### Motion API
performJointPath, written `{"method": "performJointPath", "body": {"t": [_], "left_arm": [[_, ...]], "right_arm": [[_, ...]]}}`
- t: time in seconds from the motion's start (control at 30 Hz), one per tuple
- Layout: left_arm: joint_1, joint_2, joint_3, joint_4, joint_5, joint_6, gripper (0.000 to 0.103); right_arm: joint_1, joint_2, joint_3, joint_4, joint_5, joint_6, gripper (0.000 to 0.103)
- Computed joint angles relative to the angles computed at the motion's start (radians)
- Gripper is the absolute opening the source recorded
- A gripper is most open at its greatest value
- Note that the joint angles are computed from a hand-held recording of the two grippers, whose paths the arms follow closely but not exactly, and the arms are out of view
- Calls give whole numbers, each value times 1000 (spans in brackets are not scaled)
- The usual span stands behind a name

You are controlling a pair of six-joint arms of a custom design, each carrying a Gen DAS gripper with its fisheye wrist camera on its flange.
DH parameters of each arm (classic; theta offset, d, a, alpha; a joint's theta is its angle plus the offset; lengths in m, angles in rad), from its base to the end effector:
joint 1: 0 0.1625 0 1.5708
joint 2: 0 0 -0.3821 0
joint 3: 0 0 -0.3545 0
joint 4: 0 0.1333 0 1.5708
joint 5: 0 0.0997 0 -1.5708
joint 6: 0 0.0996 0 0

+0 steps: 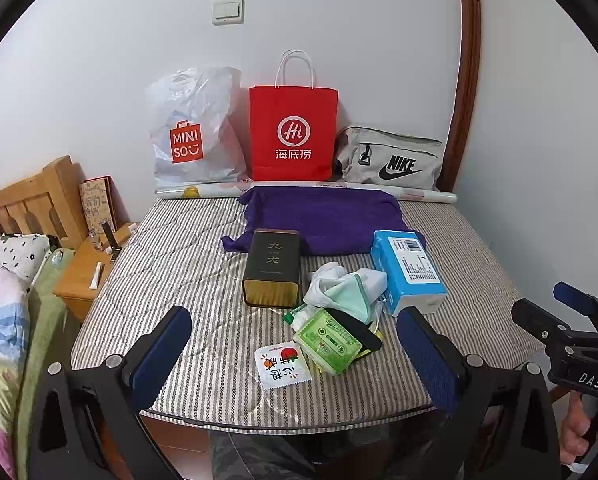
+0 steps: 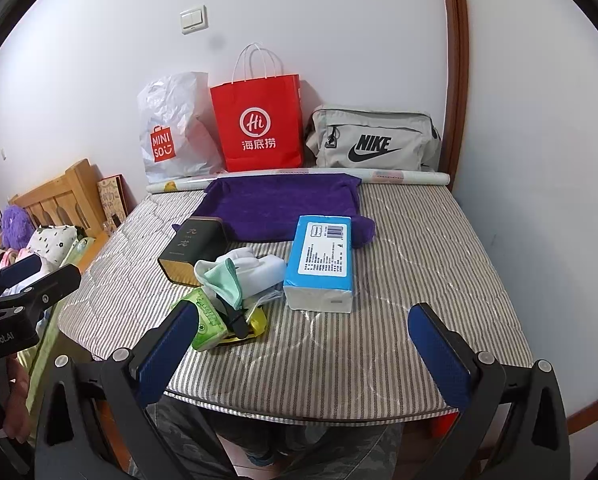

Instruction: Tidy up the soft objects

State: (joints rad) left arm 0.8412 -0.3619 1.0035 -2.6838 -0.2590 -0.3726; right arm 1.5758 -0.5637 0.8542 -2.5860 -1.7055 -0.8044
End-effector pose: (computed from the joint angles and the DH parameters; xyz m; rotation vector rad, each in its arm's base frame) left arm -0.3233 -0.7060 0.1082 -0.0084 1.9748 -1.1798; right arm 0.1239 -0.8021 0.2573 0.9678 -2.4293 0.8442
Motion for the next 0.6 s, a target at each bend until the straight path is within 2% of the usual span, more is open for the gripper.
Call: {"method": "performJointPath", "body": {"t": [0.6], "left_arm": [[0,-9,16,-8,-6,-2,103]], "right_arm": [[1,-4,1,3,2,-2,103]]}}
